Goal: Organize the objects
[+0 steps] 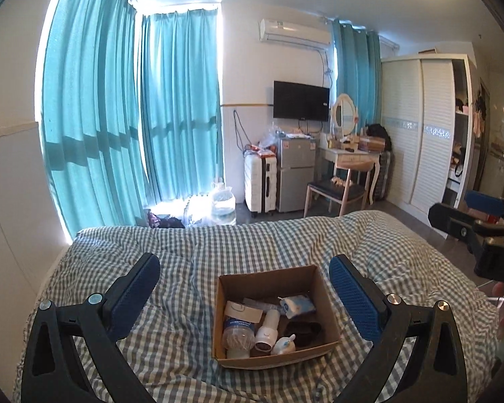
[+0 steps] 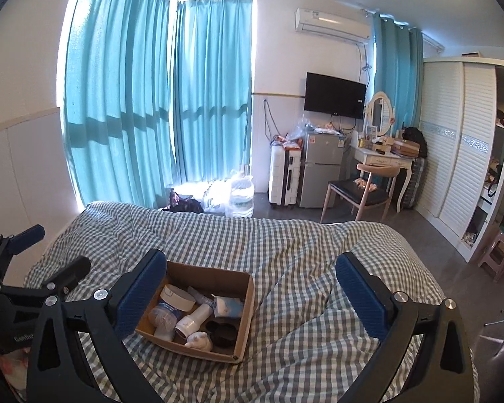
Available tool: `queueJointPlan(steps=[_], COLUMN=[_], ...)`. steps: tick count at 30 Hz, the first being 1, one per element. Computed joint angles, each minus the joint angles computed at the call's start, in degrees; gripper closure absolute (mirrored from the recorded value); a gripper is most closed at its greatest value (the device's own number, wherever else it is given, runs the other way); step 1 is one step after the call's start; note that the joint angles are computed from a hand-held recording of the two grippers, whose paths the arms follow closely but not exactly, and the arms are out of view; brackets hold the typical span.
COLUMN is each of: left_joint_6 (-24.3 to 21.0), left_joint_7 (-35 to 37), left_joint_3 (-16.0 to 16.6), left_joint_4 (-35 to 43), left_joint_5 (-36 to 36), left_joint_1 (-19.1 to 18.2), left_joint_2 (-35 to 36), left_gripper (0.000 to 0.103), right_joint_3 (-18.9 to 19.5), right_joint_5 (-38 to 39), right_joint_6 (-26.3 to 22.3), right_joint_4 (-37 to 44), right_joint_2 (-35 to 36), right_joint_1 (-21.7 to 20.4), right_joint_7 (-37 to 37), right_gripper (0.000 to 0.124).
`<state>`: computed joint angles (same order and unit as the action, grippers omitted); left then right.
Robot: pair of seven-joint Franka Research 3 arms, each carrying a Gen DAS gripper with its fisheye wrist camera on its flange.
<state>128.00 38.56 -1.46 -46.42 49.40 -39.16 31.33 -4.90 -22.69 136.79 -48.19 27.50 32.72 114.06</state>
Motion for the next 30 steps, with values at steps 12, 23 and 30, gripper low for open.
queueJointPlan(steps=[12,23,30], left_joint_6=[1.7,-11.4,-10.3], left_joint_7=[-20.2,-34.5,-37.4], left_joint_3=[-3.8,-10.4,-13.0], left_joint_4=[-24.1,-36.4,-41.8], left_joint_5=[13.3,30.2,28.1], left_joint_1=[0.7,0.2,2.7], left_joint_2=[-15.8,-19.4,-19.9], left_gripper=[0.0,0.0,0.0], right_joint_3=[2.4,7.6,9.9], right_joint_5=[-20.7,-38.4,-51.3], right_joint_6=[14.7,21.4,22.4], right_joint_4=[-33.8,-48.9,-52.8], right_joint_2=[-20.7,-25.3,-25.9], right_joint_1=[-0.8,-7.3,-9.6], right_joint_7=[18.9,39.7,50.8], right_gripper=[0.022,0.022,0.022])
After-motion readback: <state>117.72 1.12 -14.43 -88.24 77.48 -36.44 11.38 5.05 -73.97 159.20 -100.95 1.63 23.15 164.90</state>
